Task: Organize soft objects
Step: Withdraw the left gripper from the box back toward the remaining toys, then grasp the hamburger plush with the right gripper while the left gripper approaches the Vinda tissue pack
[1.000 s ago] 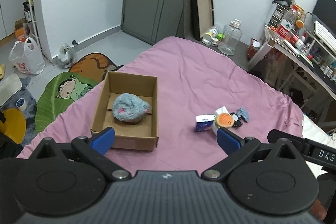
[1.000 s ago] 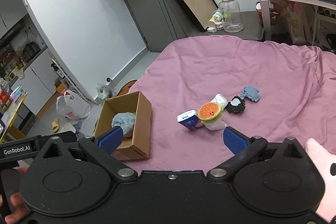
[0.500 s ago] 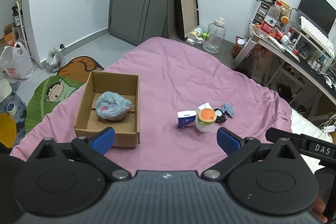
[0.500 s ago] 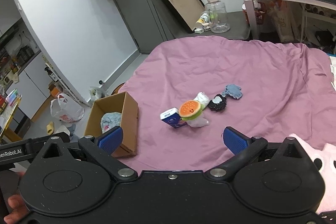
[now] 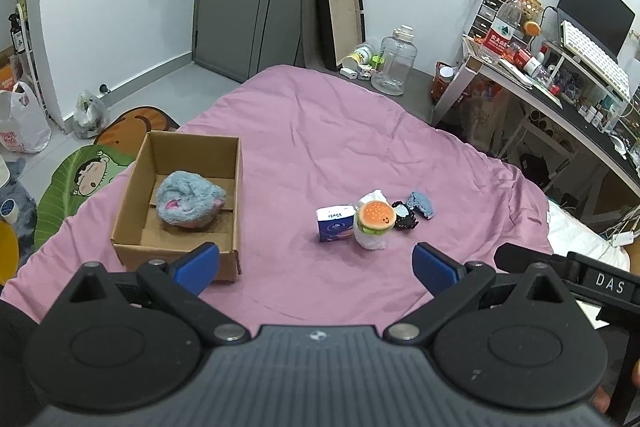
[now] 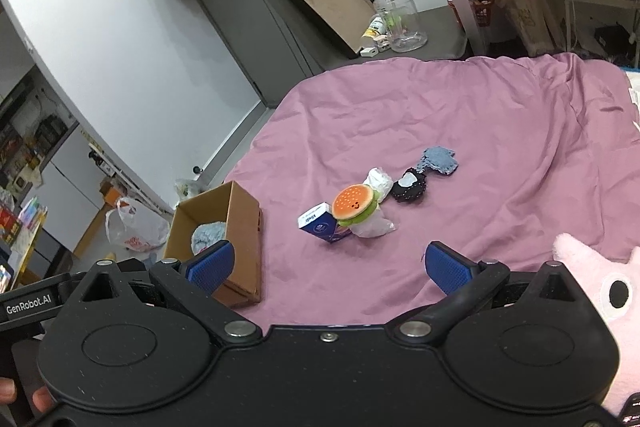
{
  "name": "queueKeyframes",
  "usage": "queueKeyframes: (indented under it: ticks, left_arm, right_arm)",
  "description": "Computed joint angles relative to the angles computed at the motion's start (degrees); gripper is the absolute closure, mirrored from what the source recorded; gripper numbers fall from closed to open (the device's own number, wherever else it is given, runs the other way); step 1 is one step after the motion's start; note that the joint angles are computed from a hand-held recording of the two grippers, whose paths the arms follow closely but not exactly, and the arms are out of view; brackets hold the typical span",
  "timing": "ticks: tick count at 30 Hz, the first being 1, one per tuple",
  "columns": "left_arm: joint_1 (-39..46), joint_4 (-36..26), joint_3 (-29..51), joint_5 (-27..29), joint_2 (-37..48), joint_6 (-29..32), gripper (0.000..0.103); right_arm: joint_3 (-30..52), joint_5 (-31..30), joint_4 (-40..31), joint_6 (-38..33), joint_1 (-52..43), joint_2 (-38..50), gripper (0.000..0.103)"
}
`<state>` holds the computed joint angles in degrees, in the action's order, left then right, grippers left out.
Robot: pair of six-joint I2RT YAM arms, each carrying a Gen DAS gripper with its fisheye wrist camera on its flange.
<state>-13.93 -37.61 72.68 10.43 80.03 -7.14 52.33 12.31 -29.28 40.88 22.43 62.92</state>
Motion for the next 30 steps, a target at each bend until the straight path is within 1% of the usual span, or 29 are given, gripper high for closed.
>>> queueKeyframes:
  ticks: [3, 12, 18, 22, 30]
  left_arm:
    - [-0.65, 1.25, -0.35, -0.91, 0.41, -1.12, 0.002]
    - [-2.3, 5.32, -0.3, -3.09, 3.92, -3.0, 0.003]
    - [-3.05, 8.11, 0.66, -3.22, 6.84, -4.06, 0.003]
    - [-3.28, 8.0, 2.17, -3.58, 9.39, -4.12, 0.004]
    - [-2.8, 8.67, 4.28, -2.79, 13.89, -5.37, 0.013]
  right_arm:
    - [-1.27, -0.81, 1.87, -0.54, -1.4, -0.04, 0.0]
    - [-4.24, -6.52, 8.12, -0.04, -6.73, 1.98, 0.001]
    - [-3.76, -9.23, 10.49, 0.24, -9.53, 5.39, 0.001]
    - [-3.52, -10.31, 12.56, 0.67, -10.36, 7.52, 0.002]
    - [-2.2, -12.75, 16.06, 1.88, -11.58, 13.19, 0.006]
